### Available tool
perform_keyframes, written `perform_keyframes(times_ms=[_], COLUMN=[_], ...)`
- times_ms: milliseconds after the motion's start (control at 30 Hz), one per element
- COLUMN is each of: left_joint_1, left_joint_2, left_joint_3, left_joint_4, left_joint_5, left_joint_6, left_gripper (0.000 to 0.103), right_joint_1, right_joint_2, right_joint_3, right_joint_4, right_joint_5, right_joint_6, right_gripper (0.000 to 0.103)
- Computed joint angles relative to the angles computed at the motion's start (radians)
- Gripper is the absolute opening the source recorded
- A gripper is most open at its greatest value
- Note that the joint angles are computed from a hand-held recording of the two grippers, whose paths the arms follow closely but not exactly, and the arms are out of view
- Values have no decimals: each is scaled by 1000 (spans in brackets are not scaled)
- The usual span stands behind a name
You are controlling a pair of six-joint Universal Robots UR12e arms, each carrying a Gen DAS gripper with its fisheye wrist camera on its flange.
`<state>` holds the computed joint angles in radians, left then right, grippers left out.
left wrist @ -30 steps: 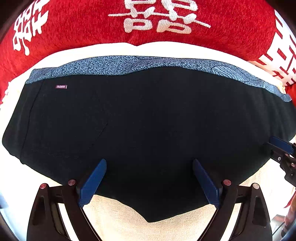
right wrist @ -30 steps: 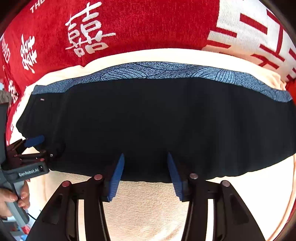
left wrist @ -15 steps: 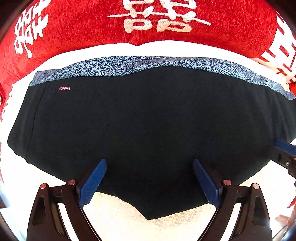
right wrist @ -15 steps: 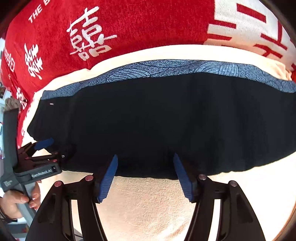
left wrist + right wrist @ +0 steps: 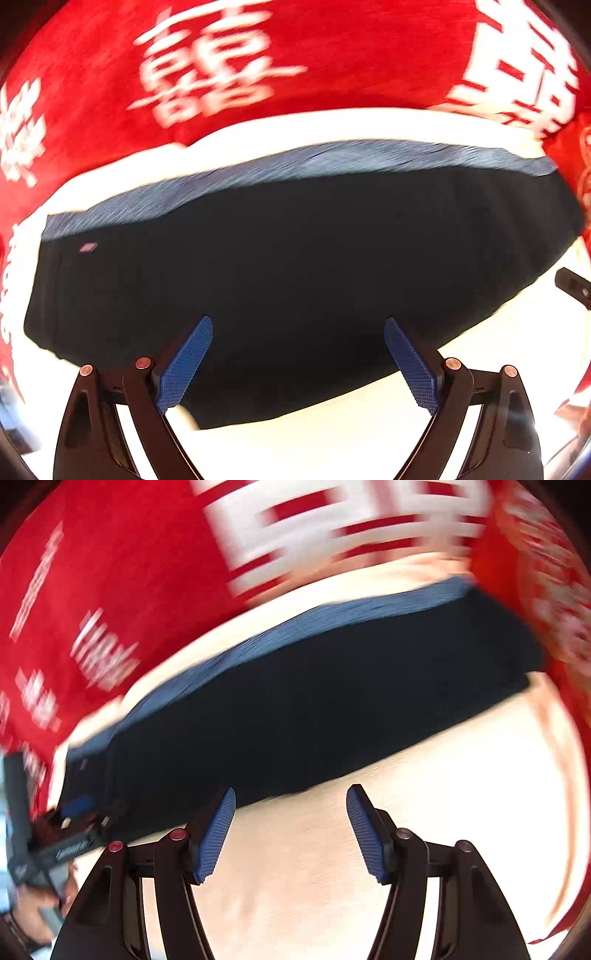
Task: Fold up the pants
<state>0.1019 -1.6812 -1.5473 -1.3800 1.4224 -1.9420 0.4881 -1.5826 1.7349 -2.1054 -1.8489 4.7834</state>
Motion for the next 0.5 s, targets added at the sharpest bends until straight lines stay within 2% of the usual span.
perform_keyframes(times_ms=[33,67,200,267,300,400,433,500], left_joint_1=[-12,-22,-71,-98,-117,-155,-160,-154], left_joint_2=[11,21,64,98,92,113,114,121], left_joint_3=[-11,-22,-79,-120,-135,-181,-189,-203], left_joint_4=[-6,-7,-13,12,49,93,97,110], left_joint_5=[-15,-25,-71,-81,-73,-15,0,-14], left_joint_6=[0,0,-24,-33,-40,-68,-78,-86], left_gripper=[95,95,95,95,95,95,95,95], right_joint_1=[-1,-4,-10,-18,-21,-33,-36,-37], right_joint_2=[-26,-43,-127,-160,-174,-202,-215,-232], right_joint_3=[18,27,106,151,171,214,232,270], right_joint_4=[50,80,155,138,127,111,96,40], right_joint_5=[-18,-25,-63,-65,-65,-70,-74,-84], right_joint_6=[56,88,259,308,328,372,391,427], right_gripper=[57,55,55,55,55,55,55,55])
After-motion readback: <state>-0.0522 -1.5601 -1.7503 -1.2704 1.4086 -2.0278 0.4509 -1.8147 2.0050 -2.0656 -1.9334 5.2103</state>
